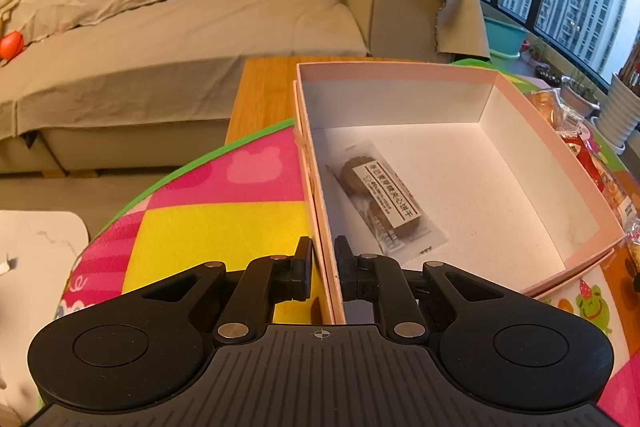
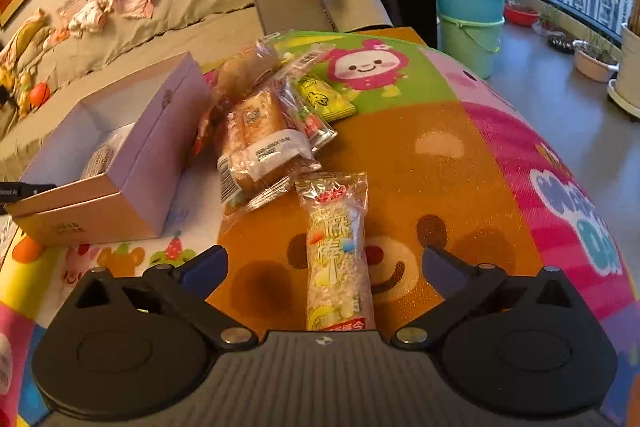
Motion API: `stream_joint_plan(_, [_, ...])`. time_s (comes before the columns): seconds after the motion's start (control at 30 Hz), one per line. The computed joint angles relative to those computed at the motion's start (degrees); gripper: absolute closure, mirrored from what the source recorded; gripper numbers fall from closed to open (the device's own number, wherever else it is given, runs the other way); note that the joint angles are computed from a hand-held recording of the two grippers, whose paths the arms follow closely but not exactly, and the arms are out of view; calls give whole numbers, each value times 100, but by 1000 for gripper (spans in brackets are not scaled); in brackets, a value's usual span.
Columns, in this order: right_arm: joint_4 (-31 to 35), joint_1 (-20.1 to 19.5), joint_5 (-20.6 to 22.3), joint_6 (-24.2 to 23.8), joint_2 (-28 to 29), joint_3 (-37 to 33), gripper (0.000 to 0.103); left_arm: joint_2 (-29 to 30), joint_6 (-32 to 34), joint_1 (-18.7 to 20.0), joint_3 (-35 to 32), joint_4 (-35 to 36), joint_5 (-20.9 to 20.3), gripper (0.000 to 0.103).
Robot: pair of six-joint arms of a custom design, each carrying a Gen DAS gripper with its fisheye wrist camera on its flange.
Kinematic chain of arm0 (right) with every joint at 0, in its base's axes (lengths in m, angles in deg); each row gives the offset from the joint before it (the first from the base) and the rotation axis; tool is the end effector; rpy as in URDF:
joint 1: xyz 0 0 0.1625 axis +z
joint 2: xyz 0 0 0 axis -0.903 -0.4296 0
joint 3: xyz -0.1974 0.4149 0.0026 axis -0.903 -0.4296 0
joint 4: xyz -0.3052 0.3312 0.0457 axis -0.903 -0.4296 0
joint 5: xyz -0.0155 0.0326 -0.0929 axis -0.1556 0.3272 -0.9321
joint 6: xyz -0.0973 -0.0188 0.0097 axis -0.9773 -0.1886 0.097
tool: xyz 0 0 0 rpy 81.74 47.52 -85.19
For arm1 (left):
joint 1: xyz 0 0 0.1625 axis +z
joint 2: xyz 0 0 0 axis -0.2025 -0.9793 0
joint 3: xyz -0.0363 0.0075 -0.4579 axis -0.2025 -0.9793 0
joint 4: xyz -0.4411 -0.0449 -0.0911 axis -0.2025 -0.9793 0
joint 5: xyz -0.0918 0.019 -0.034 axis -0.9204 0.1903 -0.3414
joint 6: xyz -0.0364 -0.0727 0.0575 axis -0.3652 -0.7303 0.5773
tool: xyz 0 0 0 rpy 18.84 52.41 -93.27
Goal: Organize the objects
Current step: 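Grasp the long rice-cracker stick bar with the right gripper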
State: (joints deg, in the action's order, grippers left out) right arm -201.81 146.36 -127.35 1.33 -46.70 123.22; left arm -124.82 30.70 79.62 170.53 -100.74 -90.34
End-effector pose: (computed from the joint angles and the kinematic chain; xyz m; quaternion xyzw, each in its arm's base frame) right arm 0.0112 -0.5977 0.1231 0.0449 -0.8683 0.3955 0.2959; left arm -0.0876 -0.7325 0.0808 0.2330 0.8776 -0.2909 0.3016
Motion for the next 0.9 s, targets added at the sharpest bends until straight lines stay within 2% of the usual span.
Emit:
stream_joint_plan(0.1, [-449, 15, -50, -105, 199, -17, 0, 7, -19, 6, -8, 2, -6, 89])
stream_joint_plan(0.27, [-652, 175, -554, -935, 473, -192, 0, 11, -36, 8, -15, 16, -3, 89])
stream_joint_plan(0.53, [47, 275, -892, -751, 333, -328, 0, 16, -61, 8, -15, 1, 9, 89])
stream_joint_plan(0.7, [23, 259, -855, -768, 323, -302, 0, 17, -112, 20, -30, 43, -3, 89])
stream_joint_plan(0.8, [-342, 204, -686, -912, 393, -245, 0, 9, -121, 20, -34, 79, -4, 89])
stream_joint_plan(0.9, [-1106, 198, -635, -1592, 620, -237, 0, 8, -101, 21, -45, 104, -2, 89])
